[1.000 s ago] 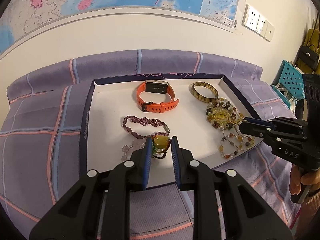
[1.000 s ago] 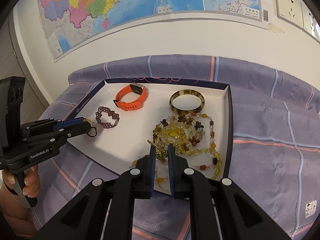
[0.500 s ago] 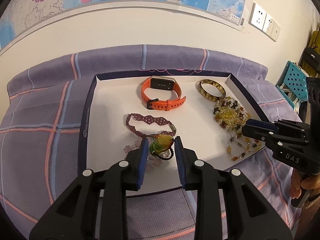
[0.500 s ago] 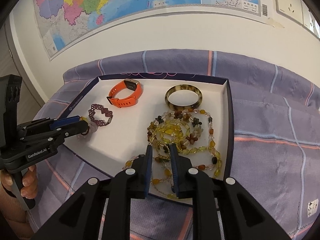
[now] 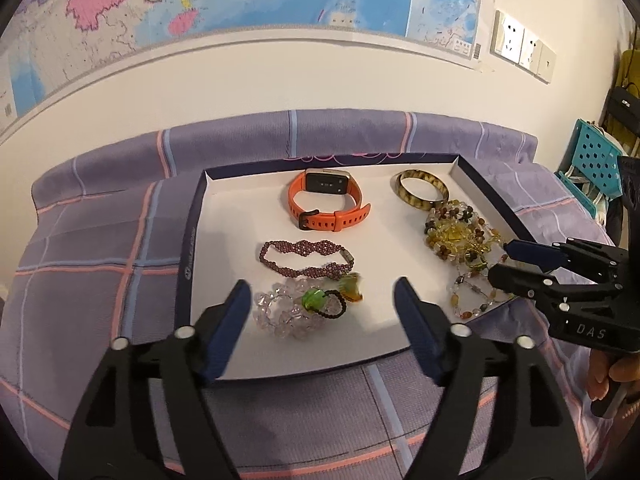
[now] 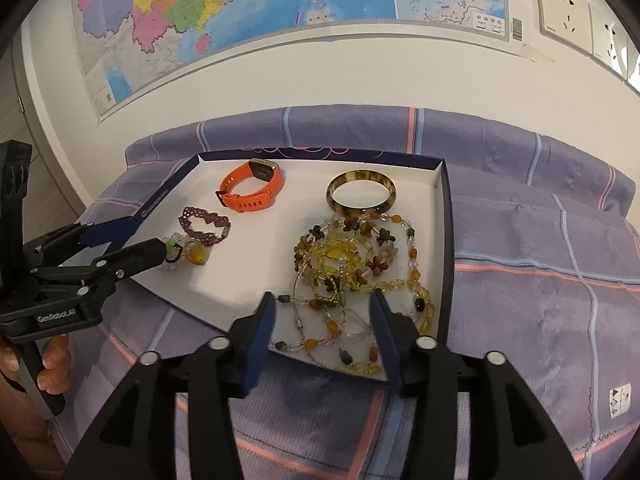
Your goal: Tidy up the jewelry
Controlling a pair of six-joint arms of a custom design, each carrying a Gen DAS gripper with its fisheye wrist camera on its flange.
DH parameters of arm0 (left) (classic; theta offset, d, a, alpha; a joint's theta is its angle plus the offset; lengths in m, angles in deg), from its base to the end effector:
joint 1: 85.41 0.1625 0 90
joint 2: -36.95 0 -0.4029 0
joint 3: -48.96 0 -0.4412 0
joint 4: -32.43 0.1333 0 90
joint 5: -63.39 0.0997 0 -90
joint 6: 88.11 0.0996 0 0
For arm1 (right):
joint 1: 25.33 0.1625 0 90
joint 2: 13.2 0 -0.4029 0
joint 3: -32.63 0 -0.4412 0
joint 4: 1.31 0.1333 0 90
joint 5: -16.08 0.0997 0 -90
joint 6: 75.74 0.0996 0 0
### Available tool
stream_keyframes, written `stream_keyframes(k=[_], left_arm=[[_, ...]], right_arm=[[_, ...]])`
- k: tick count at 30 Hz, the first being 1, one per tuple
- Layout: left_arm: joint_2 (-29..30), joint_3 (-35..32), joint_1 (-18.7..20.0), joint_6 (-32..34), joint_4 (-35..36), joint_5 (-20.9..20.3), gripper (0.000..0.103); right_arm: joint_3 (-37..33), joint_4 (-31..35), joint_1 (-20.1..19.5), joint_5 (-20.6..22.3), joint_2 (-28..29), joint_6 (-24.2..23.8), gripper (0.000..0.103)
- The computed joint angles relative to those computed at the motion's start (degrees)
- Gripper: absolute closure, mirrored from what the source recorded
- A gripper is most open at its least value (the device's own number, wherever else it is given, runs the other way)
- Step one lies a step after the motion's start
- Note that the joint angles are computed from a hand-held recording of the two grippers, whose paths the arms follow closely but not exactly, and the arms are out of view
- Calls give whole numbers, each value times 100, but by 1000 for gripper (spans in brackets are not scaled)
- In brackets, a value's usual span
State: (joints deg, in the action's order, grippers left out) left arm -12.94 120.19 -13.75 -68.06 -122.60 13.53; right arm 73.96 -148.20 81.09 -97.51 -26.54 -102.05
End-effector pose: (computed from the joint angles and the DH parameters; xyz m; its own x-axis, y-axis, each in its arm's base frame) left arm -0.0627 -0.8170 0.3239 -0.7353 0.0642 -0.6747 0.5106 0.7072 -0.4891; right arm 0.3477 -0.8494 0.0167 -0.7273 -0.4381 0.5283 -0.6357 0.7202 -0.2779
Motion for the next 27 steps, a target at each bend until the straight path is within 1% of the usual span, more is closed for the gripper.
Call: stream_keyframes(k=[1, 2, 3, 4, 6, 7, 8, 10, 11, 12, 16, 19, 23, 27], left_arm=[[-17, 35, -9, 27, -68, 5, 21], [-38, 73, -20, 51, -123, 17, 18], [-66, 120, -34, 56, -167, 33, 15], [-102, 172, -46, 41, -225, 41, 8], [-176, 310, -68, 84, -433, 65, 7], [-213, 381, -89, 100, -509, 129, 5], [-227, 404, -96, 79, -523, 162, 5], [-306, 521, -115, 5, -582, 218, 5], [-341, 576, -124, -16, -615, 245, 5], [-369, 625, -138, -33, -639, 303, 5], [-433, 815, -195, -7, -920, 580, 5], [-486, 942, -215, -32, -1058, 689, 5], [-507, 1069, -249, 11, -1258, 879, 5], [-582, 1193, -269, -108, -1229, 933, 5]], right_arm=[[63, -86, 8, -5, -28, -12, 45], [118, -167, 16, -5, -49, -30, 40], [156, -233, 25, -8, -63, -44, 31], [245, -358, 36, -15, -100, -57, 28], [404, -499, 47, 10, -177, -73, 25], [465, -584, 64, -45, -195, -102, 23], [527, -701, 80, -87, -206, -149, 17], [666, -898, 100, -126, -253, -221, 15], [740, -952, 110, -140, -283, -252, 13], [790, -981, 118, -149, -301, -268, 11], [1061, -1238, 145, -155, -400, -296, 8], [1240, -1432, 166, -163, -463, -303, 7], [1402, -1721, 212, -301, -486, -426, 7], [1585, -1727, 203, -264, -586, -301, 7]])
